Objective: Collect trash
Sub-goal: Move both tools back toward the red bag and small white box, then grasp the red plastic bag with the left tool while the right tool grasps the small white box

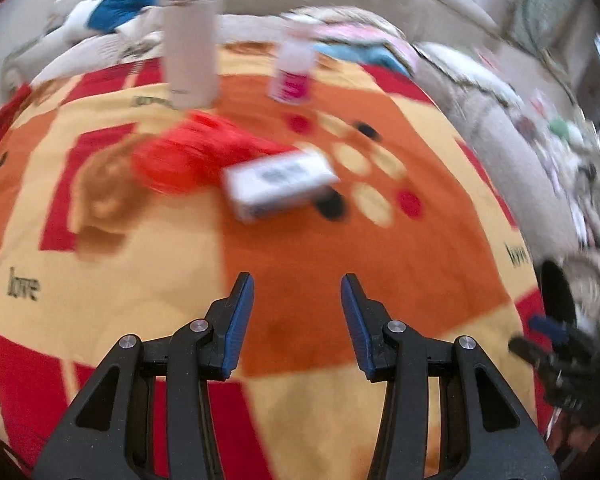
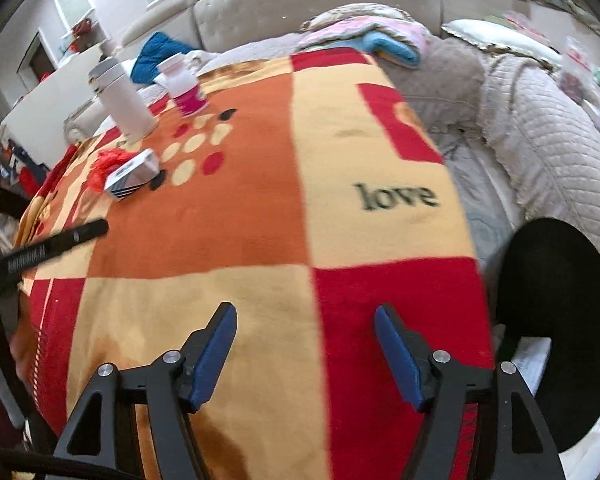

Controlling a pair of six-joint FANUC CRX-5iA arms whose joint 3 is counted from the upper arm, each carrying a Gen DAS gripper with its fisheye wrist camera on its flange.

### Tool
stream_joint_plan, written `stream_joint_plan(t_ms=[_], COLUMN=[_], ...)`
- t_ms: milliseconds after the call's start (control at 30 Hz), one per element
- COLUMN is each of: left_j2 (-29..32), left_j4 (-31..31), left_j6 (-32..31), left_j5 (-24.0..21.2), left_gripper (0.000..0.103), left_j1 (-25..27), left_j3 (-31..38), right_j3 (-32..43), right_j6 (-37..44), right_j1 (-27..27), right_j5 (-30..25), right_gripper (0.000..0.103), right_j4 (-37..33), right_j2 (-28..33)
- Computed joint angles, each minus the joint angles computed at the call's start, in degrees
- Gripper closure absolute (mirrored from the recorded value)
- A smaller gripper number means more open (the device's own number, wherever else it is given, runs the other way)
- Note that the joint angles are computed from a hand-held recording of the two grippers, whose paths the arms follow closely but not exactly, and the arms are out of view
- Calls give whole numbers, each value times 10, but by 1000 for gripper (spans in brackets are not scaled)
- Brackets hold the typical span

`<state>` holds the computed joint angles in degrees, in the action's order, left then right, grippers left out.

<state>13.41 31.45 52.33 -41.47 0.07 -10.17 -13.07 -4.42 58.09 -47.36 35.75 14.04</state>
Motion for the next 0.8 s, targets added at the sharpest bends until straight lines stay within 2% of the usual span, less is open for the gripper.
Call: stream_joint_plan(t_ms=[67, 233, 367, 467, 667, 700, 733, 767, 800], left_j2=[11, 49, 93, 118, 157, 160, 163, 168, 172], left_j4=[32, 49, 27, 16, 39, 39, 45, 55, 62], left_j6=[-4, -9, -2, -12, -47, -48, -52, -59, -61], left_j5=[4, 12, -7, 0, -27, -33, -42, -60, -77], left_gripper=[44, 36, 36, 35, 36, 37, 50, 69, 75], left_j1=[15, 30, 36, 33, 29, 30, 31, 34, 37], left_j3=[8, 57, 119, 147, 181, 185, 188, 194, 200], right_j3=[18, 69, 103, 128, 211, 220, 231, 243, 261], right_j6=[17, 62, 97, 120, 193, 202, 210, 220, 235], right_j1=[-3, -8, -15, -22, -36, -37, -38, -39, -41], right_j5=[2, -1, 9, 19, 25, 26, 27, 28, 29], right_gripper=[34, 32, 30, 30, 30, 30, 30, 30, 30], right_j4=[-6, -23, -35, -42, -78, -80, -83, -86, -94], right_j2=[13, 49, 72, 88, 140, 146, 153, 160, 171])
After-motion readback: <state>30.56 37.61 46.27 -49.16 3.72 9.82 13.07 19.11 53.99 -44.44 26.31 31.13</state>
